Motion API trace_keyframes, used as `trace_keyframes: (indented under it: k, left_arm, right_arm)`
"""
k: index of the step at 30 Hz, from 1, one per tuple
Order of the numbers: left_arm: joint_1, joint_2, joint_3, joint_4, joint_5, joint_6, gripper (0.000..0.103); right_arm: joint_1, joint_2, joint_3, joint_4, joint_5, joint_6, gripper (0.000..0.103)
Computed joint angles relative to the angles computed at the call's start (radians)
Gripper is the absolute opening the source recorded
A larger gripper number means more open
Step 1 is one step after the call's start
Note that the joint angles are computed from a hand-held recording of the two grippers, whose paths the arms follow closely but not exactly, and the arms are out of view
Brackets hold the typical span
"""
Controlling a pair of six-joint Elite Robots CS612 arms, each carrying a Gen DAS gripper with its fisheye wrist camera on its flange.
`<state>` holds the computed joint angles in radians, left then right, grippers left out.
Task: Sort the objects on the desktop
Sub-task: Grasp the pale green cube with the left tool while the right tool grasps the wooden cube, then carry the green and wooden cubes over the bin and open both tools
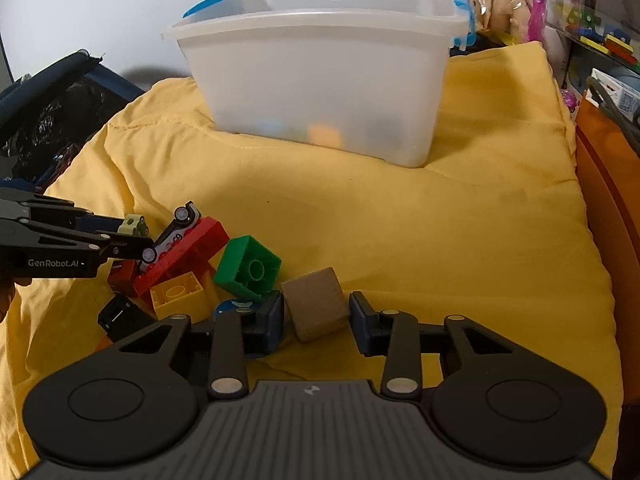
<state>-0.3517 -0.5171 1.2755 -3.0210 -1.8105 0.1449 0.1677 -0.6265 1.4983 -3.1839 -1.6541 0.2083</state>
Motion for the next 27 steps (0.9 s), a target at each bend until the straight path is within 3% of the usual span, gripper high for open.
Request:
trace_keyframes:
  k: [12, 18, 27]
  left_arm:
    - [0.014, -0.041, 0.002, -0.103, -0.049, -0.029, 0.034]
    - [0.015, -0.055, -0.047, -0.082, -0.062, -0.071, 0.034]
    - [0.009, -0.017, -0.218, -0.012, -0.076, -0.099, 0.034]
  right_arm:
    - [-0.012, -0.046, 0.04, -0.143, -0.006, 0.069, 0.039]
    - [-0.02, -0.06, 0.003, -0.179, -0.003, 0.067, 0.039]
    - [-0.043, -0.044, -0.143, -0.08, 0.012, 0.056, 0.039]
